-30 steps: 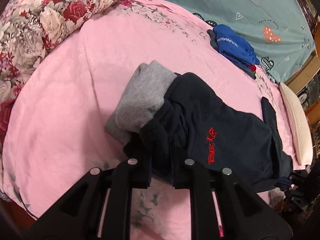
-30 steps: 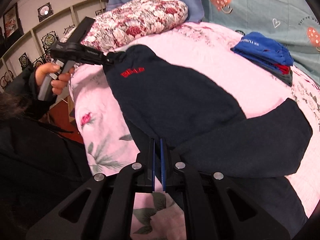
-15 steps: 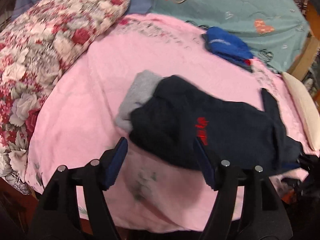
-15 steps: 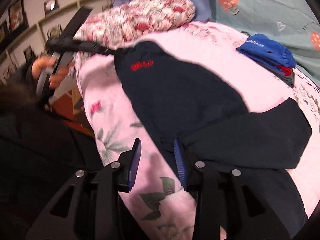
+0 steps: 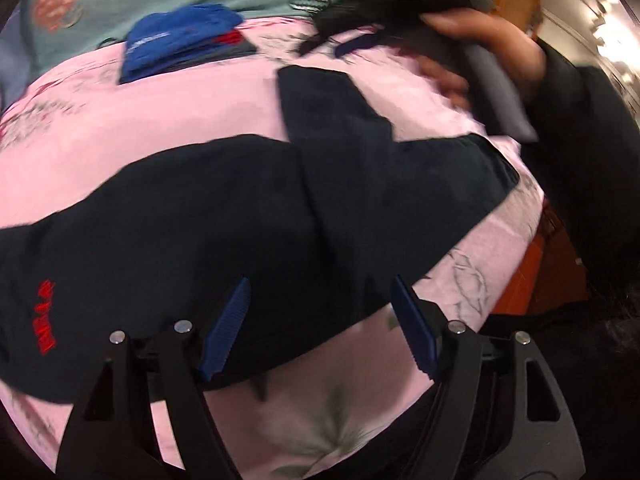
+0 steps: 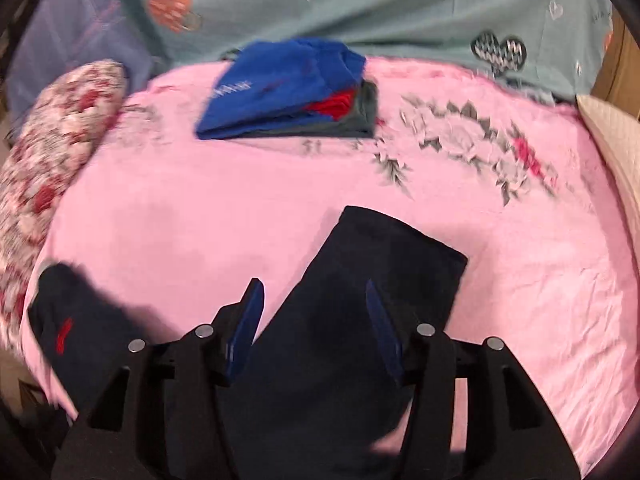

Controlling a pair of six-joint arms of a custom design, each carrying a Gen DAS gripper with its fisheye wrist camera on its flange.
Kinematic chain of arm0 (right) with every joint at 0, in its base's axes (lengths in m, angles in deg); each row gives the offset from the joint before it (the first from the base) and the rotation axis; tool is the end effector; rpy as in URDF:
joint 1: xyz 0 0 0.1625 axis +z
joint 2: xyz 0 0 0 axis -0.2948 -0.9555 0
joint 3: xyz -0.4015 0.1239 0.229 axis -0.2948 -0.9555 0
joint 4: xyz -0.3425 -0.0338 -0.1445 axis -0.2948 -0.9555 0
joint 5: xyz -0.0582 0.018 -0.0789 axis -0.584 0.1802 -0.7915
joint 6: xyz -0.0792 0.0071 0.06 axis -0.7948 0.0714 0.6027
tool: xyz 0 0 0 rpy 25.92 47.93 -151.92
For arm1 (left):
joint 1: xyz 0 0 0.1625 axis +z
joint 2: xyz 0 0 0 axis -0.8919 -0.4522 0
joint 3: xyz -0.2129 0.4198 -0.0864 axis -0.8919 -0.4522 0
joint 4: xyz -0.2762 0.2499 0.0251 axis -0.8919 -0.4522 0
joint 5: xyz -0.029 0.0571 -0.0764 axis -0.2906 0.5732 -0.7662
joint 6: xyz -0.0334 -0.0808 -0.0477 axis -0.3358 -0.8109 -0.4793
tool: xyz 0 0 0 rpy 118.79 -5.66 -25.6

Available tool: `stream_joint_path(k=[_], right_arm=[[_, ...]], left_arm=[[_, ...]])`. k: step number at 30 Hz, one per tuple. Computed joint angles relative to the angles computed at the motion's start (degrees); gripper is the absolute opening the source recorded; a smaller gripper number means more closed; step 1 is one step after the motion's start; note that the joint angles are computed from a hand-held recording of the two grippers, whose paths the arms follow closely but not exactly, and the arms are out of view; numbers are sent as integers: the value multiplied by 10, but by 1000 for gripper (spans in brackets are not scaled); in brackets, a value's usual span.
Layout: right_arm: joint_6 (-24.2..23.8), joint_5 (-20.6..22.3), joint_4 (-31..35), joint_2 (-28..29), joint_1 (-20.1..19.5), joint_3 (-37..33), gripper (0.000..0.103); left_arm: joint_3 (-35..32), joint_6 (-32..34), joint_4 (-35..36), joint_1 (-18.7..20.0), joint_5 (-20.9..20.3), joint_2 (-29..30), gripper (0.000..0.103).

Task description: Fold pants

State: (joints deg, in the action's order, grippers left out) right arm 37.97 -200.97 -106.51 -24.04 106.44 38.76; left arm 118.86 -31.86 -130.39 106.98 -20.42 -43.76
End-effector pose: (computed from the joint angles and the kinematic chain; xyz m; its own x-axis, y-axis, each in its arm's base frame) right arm 0.0740 -0.6931 0.3196 -0.7918 0.0026 0.6108 -0.3288 0.8409 -0.4298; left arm -0.3303 -0.5528 0.0128 -0.6206 0.6924 -0.3679 0.7606 0.6457 -0.0678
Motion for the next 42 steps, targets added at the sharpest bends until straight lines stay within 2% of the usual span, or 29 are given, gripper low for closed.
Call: stream_joint_path(k=[2,4,5,6,7,8,10,13,15,16,19,21,22,23,25,28,30,31,32,33,35,38,40,41,42], right_arm=[[21,-45,24,43,1,-54,54],[14,-104,29,85,4,-101,54],[9,-135,36,105,4,-123,49],[4,-151,45,114,0,-131,33],[-9,-142,41,115,-4,-126,16],[-24,-132,45,111,-6,-120,3],[-51,-124,7,98,-5,-94,3],[-42,-23,-73,15,-14,7,3],[-36,51,-152,-66,-32,106,3],[-33,71,-178,-89,-37,138,3],[-22,146,-309,-187,-77,276,3],[-5,198,-409,-237,-120,378,3],[5,223,-450,-250,-147,419,3],[22,255,-492,-257,-190,467,3],[31,310,-551,-246,-261,521,3],[42,338,-606,-210,-304,557,3],[50,347,-608,-207,-314,566,12],[51,341,-603,-211,-310,566,19],[55,327,-603,-218,-301,563,40],[63,315,-621,-223,-296,564,55],[78,318,-642,-246,-297,562,70],[87,334,-598,-289,-309,541,73],[79,340,-507,-320,-305,511,75],[63,318,-457,-326,-291,489,75],[50,274,-431,-318,-270,468,75]], left_arm=[[-13,2,22,2,0,11,73],[-19,0,28,0,7,20,74],[-16,2,22,-2,8,21,75],[-15,5,21,-2,8,21,75],[-15,5,23,-2,6,20,75],[-16,3,24,-1,3,20,75],[-17,5,21,1,-3,19,75],[-14,10,17,4,-7,15,75],[-9,13,9,6,-11,12,75],[-9,13,7,6,-13,13,76],[-8,10,2,12,-23,11,76],[-9,3,2,13,-28,11,76],[-11,2,4,14,-30,11,76],[-12,1,7,14,-30,12,77],[-15,-2,10,13,-26,14,78],[-16,-3,12,6,-12,19,82],[-14,0,13,1,-2,20,83],[-13,-1,12,1,-1,19,83],[-11,-2,10,1,-1,19,83],[-10,-5,8,1,-1,18,83],[-6,-10,3,2,2,16,83],[-5,-13,0,0,5,16,83],[-5,-11,1,-1,8,17,84],[-6,-11,3,-1,9,17,84],[-7,-11,4,-2,10,18,84]])
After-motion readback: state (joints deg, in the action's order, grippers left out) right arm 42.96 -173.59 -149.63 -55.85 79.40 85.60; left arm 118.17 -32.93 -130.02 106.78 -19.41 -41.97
